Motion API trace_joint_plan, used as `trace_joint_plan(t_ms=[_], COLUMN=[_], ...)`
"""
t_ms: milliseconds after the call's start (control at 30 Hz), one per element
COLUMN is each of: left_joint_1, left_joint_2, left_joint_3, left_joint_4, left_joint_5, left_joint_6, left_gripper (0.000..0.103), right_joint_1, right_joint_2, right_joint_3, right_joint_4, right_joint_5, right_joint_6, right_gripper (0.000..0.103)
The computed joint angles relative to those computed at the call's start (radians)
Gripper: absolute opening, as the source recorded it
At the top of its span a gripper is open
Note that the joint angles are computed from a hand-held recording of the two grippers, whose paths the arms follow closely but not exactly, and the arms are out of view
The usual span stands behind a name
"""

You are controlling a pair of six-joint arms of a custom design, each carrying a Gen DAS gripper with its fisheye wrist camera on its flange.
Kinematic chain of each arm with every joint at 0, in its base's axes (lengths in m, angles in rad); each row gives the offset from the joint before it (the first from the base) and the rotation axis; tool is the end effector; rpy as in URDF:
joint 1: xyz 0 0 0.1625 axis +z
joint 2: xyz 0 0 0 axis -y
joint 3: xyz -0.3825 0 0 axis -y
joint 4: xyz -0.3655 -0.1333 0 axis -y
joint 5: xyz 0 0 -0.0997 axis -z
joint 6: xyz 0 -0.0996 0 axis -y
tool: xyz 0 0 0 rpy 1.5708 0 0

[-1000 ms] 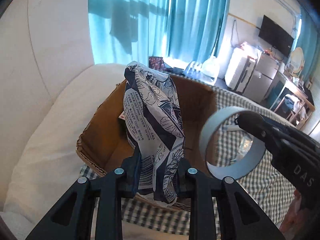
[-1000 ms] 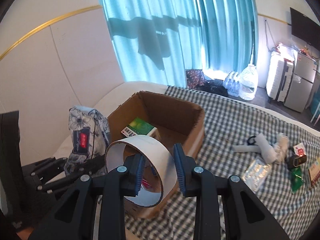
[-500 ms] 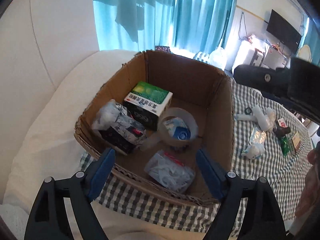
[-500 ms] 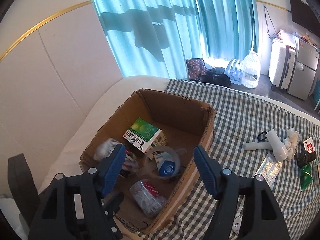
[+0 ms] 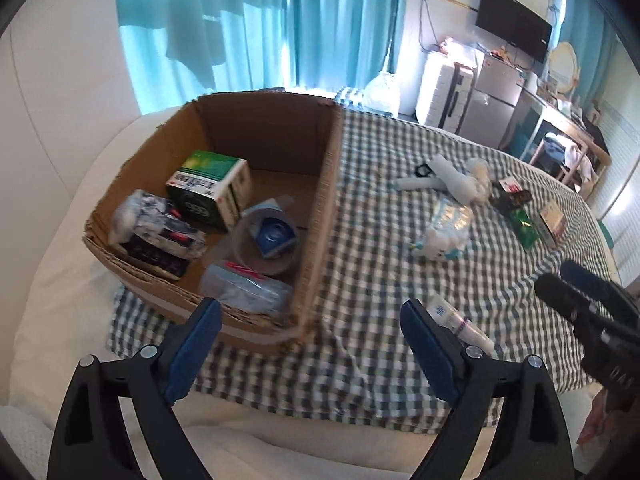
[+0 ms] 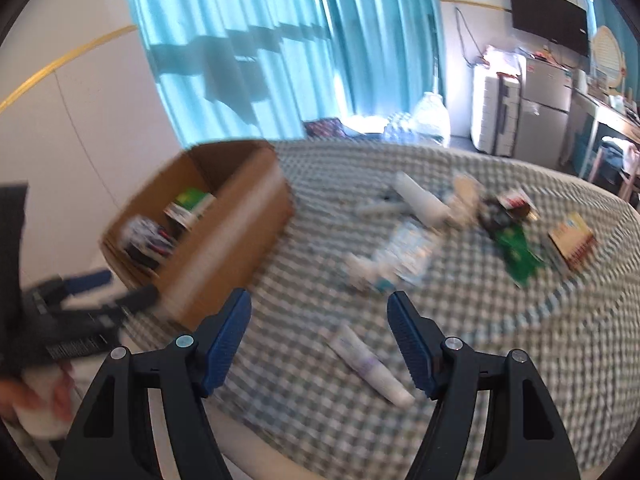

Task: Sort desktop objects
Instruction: 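Withdraw both open grippers from the cardboard box, then grasp the white BOP toothpaste tube with right gripper while left gripper approaches the white bear toy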

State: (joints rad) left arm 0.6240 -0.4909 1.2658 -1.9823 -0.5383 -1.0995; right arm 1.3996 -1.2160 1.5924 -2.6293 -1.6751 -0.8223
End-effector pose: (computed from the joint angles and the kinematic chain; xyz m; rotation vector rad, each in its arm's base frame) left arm -0.4187 -0.5711 0.0039 0.0603 2.1880 -0.8467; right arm 0.0168 -0.6246 0.3728 0.7942 -2.5050 0.7545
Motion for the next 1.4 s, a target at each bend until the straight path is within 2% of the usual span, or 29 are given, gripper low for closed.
trace_joint_plan(t_ms=[100,200,300,433,600,700,800,967,1100,1167,1233,1400], left_joint_1=[-0.008,-0.006,-0.008,-0.001,0.026,0.045,0.060,0.082,0.095,0.101,0.103,0.097], left_joint_2=[0.054,0.110,0.170,0.240,0.268,0.283,0.298,0.315,0.326,0.332,0.339,0.376], left_joint_3=[-0.034,-0.060,-0.102,-0.187,-0.201,-0.217,-0.238,-0.273,-0.299,-0.315,-0.330,-0.388], left_joint_4=[-0.021,-0.116,-0.144,-0.007,0.054,0.084,0.091,0.117,0.146,0.163,0.168,0.163], left_joint_5=[-0.012,-0.059,-0.074,-0.050,-0.056,-0.073,-0.091,-0.111,-0.132,-0.130,-0.124,-0.100], left_joint_6=[0.010,0.077,0.112,0.100,0.075,0.067,0.072,0.069,0.060,0.052,0.054,0.086], left_gripper=[0.096,0.097,0.097,0.097,0.098,0.098,0.098,0.098,0.098,0.098,0.098,0.098], right_joint_1=[-0.055,-0.089,-0.094,-0.100,-0.106,-0.108,-0.109,-0.096,-0.102,-0.104,-0.114,-0.131], right_joint_2=[-0.031,-0.045,-0.039,-0.022,0.039,0.085,0.137,0.222,0.251,0.251,0.245,0.223], right_joint_3=[0.020,0.029,0.031,0.049,0.029,-0.023,-0.092,-0.168,-0.198,-0.202,-0.215,-0.252], right_joint_4=[-0.007,0.000,0.004,-0.007,-0.013,0.026,0.093,0.138,0.181,0.174,0.179,0.209], right_joint_5=[-0.016,-0.022,-0.037,-0.039,-0.115,-0.143,-0.138,-0.179,-0.185,-0.190,-0.169,-0.134], right_joint_6=[-0.032,-0.048,-0.089,-0.150,-0.179,-0.153,-0.114,-0.148,-0.175,-0.170,-0.143,-0.058], right_gripper=[0.071,0.071,0.071,0.071,0.070,0.070,0.070,0.057,0.055,0.035,0.023,0.023])
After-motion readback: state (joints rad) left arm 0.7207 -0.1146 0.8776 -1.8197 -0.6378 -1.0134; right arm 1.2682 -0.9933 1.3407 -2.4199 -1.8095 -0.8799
